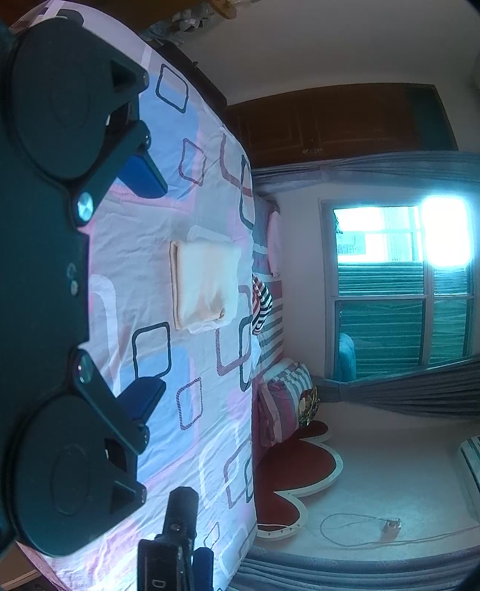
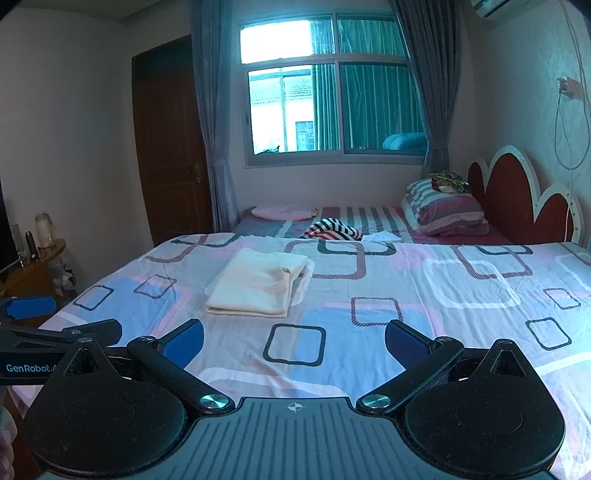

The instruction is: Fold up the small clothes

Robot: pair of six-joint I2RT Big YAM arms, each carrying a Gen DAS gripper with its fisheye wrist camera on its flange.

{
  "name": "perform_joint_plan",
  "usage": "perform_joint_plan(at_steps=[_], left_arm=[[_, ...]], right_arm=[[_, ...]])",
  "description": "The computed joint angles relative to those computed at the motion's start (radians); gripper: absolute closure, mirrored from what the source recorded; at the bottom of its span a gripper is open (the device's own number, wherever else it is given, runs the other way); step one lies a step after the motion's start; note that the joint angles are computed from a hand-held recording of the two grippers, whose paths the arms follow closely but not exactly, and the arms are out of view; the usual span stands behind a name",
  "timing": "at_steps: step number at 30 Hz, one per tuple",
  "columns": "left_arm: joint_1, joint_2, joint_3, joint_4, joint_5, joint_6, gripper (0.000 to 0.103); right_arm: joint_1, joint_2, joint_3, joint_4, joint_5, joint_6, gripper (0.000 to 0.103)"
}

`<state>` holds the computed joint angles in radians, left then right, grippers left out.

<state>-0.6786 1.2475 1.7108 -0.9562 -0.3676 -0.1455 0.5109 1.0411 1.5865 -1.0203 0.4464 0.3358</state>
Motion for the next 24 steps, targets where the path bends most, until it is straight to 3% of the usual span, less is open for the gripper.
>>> perform_joint_plan(at_steps=[24], left_arm=[[0.004,0.003,0.003,-0.003,-0.002,0.008,0.000]], right_arm=[[-0.014,-0.008,-0.008,0.006,-0.006,-0.012,0.000]])
